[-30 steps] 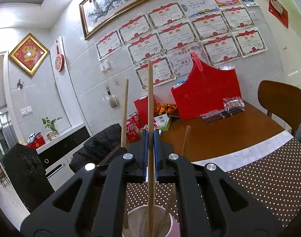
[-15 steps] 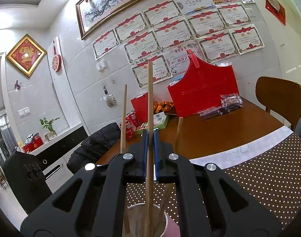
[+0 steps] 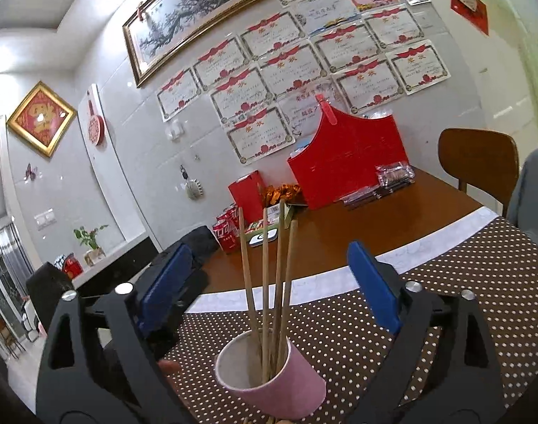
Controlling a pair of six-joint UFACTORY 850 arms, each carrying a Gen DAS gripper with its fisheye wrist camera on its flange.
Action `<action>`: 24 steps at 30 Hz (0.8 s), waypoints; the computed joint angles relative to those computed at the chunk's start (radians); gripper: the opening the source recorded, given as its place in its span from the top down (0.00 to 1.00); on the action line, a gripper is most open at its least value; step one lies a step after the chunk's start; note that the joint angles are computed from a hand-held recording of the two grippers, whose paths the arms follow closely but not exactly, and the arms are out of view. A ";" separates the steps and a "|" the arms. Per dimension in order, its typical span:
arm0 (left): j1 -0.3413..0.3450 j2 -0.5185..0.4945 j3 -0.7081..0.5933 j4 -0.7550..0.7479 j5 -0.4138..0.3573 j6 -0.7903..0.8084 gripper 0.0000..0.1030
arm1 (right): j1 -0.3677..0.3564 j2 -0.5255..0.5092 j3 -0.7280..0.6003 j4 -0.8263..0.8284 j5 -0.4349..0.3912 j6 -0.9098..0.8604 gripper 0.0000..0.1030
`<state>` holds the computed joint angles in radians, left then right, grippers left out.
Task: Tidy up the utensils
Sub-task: 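Withdraw both open tools from the cup back over the remaining chopsticks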
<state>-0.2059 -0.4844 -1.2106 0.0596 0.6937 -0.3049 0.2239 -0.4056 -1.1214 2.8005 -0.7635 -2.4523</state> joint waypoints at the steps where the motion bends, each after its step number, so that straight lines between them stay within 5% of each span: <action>1: -0.001 0.017 0.014 -0.009 -0.003 0.017 0.23 | -0.002 0.013 0.009 -0.002 0.005 0.007 0.06; 24: -0.087 0.352 0.228 -0.823 -0.290 0.847 0.21 | 0.024 0.306 0.221 0.031 0.299 -0.088 0.06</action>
